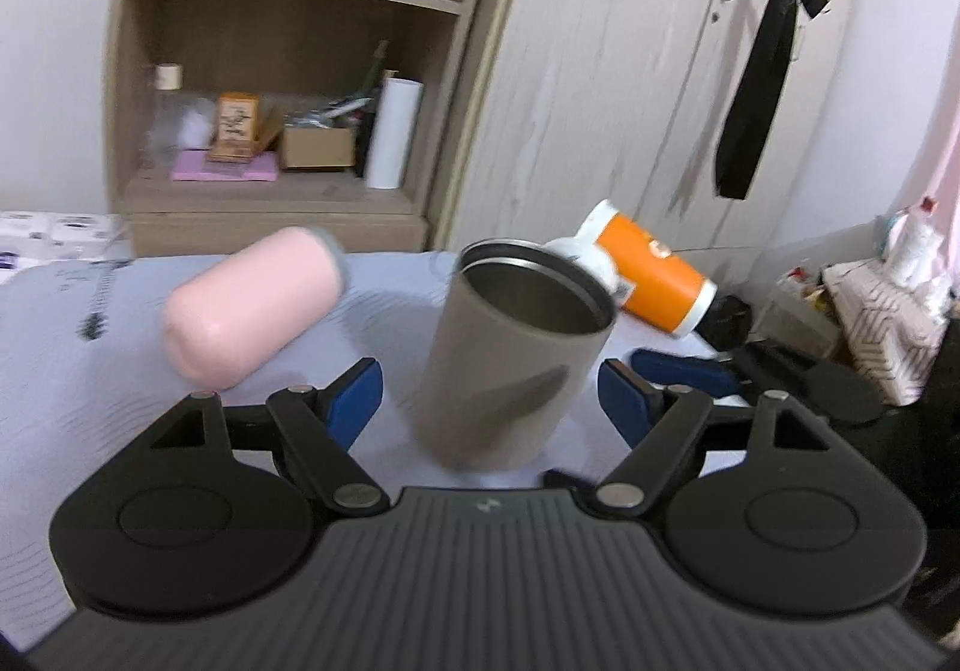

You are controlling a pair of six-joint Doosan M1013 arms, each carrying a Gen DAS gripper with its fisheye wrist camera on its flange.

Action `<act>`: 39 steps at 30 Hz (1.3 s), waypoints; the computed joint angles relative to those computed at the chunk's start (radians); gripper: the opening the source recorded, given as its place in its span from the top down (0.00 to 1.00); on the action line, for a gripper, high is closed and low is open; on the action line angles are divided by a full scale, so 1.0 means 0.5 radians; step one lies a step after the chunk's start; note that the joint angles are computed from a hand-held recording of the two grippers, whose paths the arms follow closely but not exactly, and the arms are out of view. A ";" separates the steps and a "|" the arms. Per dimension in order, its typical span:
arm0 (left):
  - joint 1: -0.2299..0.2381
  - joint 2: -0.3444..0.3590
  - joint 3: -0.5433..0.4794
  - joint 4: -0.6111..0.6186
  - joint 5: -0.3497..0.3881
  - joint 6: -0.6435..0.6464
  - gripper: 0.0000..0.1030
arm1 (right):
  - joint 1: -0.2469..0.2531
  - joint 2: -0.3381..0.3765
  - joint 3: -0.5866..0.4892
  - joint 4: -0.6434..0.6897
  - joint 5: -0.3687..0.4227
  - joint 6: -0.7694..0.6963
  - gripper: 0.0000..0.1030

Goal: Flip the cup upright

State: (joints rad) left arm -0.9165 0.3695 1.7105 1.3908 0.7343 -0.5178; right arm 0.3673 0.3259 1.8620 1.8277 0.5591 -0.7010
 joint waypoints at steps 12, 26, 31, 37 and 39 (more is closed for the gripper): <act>-0.220 -0.065 0.005 -0.109 0.472 -0.038 0.22 | -0.017 -0.201 0.189 0.532 -0.044 -0.265 0.20; -0.407 0.008 -0.073 -0.243 0.990 -0.112 0.17 | -0.019 -0.380 0.354 0.787 -0.147 -0.266 0.19; -0.440 0.023 -0.099 -0.288 1.050 -0.073 0.17 | -0.009 -0.426 0.382 0.849 -0.205 -0.313 0.18; -0.471 0.037 -0.132 -0.328 1.124 -0.034 0.08 | -0.007 -0.475 0.392 0.655 -0.286 -0.139 0.00; -0.481 0.044 -0.149 -0.358 1.159 -0.009 0.06 | -0.001 -0.485 0.389 0.584 -0.326 -0.064 0.00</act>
